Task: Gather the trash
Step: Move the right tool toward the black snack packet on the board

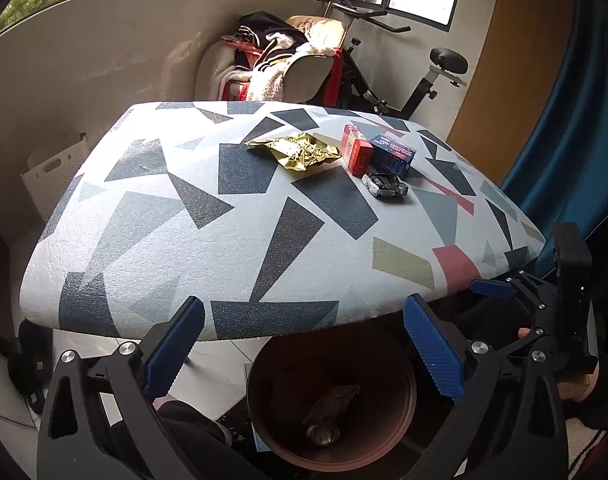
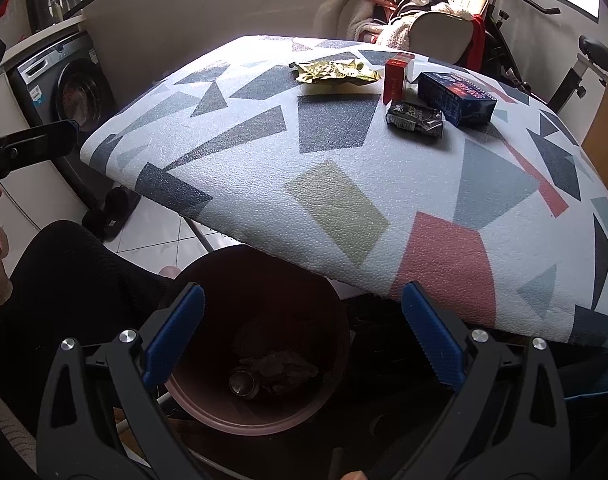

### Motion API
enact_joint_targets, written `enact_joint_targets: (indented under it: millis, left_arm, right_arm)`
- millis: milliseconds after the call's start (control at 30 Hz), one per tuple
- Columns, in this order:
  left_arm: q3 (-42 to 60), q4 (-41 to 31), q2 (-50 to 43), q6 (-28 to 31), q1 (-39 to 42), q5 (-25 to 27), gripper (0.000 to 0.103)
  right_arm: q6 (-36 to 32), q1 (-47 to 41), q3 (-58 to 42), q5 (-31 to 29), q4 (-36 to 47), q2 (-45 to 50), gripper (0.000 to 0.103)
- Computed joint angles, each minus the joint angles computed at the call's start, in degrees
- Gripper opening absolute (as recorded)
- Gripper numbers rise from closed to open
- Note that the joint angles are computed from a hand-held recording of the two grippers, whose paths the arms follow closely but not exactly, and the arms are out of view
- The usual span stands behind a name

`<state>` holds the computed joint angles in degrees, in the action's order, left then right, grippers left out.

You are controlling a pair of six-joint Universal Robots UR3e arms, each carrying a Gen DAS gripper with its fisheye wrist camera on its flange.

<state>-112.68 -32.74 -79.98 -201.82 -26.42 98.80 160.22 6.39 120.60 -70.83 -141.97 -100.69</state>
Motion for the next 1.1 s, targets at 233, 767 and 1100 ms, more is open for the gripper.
enact_joint_targets:
  millis: [233,767,1100]
  left_arm:
    - [-0.5,2.1,-0.7,0.5,0.9,-0.8,0.097]
    - [-1.0,3.6,-1.1,1.1,8.0,-0.8,0.097]
    - [5.3,1.1,-7.8,1.8,13.6,-7.8,0.097]
  right_arm:
    - [1.4,-0.9,-0.1,0.1,-1.9,1.1,0.097]
    - [-0.6,-4.0,-14.2,7.1,3.7,12.9,0.097]
    - [4.6,0.0,-35.6,-3.4,3.7,30.1,0.097]
